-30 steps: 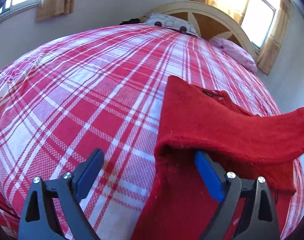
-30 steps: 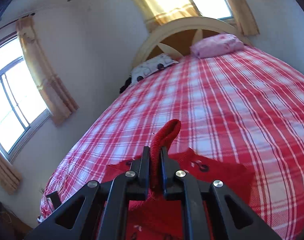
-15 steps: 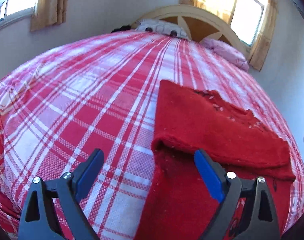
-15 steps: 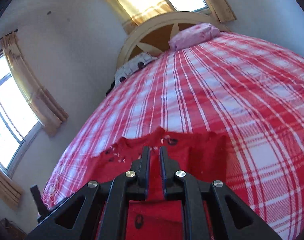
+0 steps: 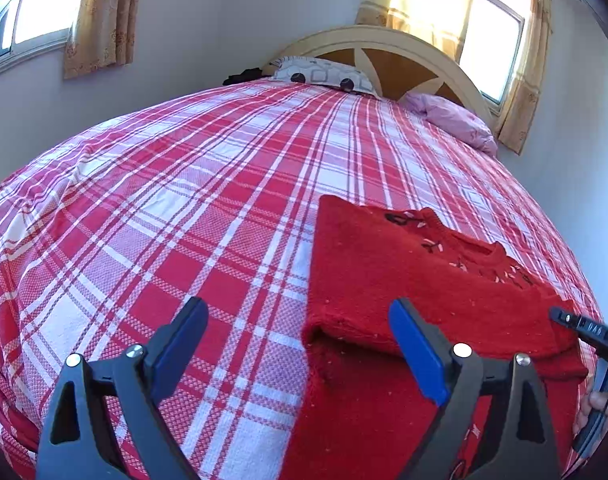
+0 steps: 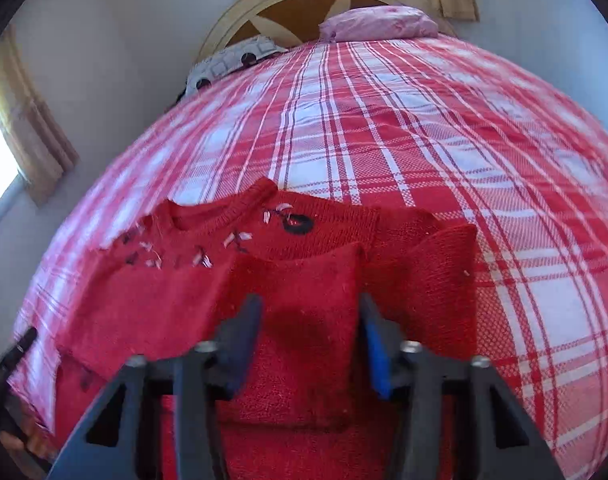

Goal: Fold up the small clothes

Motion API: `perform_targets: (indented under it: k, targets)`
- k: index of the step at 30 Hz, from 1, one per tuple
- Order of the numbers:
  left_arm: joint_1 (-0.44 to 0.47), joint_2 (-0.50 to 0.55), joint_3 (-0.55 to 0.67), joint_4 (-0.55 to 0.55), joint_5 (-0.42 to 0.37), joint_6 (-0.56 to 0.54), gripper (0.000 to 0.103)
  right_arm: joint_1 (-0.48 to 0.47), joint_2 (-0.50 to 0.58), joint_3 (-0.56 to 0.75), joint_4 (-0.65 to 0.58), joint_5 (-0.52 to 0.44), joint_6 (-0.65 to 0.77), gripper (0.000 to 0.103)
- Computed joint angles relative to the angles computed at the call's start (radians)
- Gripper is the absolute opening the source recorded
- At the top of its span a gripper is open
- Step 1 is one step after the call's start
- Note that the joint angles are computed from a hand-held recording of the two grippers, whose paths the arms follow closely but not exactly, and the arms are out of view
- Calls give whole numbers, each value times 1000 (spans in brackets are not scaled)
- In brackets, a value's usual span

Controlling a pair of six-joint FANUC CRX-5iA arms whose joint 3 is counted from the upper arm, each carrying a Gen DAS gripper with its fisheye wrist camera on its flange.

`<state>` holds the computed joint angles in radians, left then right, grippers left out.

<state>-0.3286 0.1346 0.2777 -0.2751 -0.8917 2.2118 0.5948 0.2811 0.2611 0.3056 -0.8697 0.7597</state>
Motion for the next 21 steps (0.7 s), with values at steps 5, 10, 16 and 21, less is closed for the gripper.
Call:
perform_targets:
  k: [5, 10, 16, 21]
  targets:
    - [19, -14, -13, 3, -2, 37, 94, 16, -25, -32, 86, 17, -44, 9]
    - [20, -15, 3, -29, -10, 67, 94, 37, -122, -143, 237, 125, -153, 9]
    - [3, 21, 48, -42, -28, 53, 94, 65, -178, -256, 446, 103, -290, 9]
    - [-18, 60, 93, -31, -39, 13, 94, 32, -136, -223, 230, 65, -196, 9]
